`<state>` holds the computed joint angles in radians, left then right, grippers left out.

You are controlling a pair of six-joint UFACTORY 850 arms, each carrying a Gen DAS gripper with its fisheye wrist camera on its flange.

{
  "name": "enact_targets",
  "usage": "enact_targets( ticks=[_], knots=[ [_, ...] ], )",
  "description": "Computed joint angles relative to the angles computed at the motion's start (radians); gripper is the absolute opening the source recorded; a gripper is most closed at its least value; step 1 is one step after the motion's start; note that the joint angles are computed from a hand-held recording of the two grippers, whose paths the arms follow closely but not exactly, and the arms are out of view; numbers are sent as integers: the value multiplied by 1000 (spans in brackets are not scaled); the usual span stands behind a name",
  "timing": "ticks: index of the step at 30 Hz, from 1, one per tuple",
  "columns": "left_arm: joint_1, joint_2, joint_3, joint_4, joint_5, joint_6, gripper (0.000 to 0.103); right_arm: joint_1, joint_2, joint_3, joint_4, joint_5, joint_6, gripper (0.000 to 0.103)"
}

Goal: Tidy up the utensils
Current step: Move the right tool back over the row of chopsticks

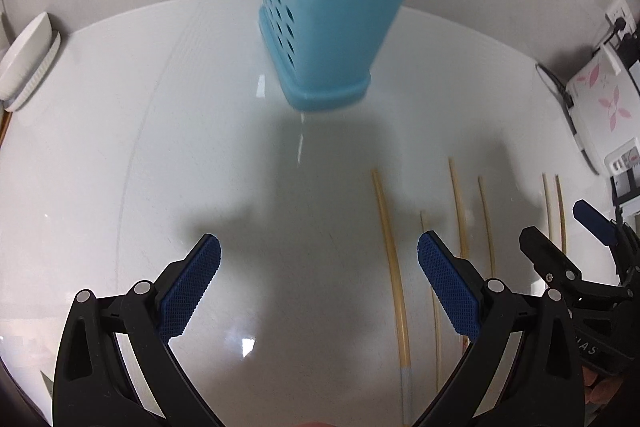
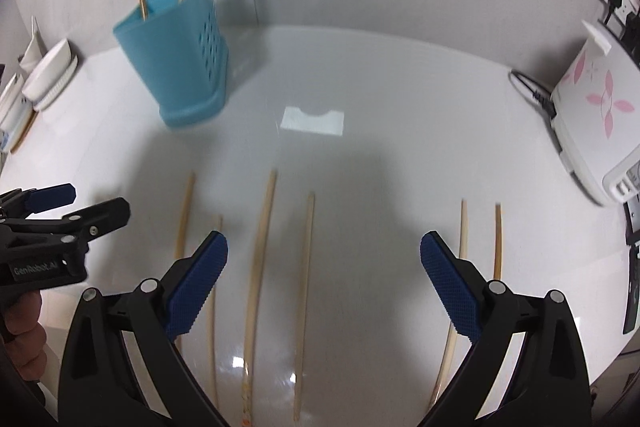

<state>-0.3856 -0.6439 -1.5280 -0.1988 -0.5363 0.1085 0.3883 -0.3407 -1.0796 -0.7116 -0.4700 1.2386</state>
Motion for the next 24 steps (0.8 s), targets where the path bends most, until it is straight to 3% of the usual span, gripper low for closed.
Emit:
enact_targets(
  ticks=[8, 24],
  knots=[
    [-29, -5, 53, 50, -22, -54, 97, 4, -10, 37, 140, -21, -102, 91],
    [-69, 20, 113, 145, -68, -146, 97, -12, -41, 27, 426, -73, -365, 64]
  ],
)
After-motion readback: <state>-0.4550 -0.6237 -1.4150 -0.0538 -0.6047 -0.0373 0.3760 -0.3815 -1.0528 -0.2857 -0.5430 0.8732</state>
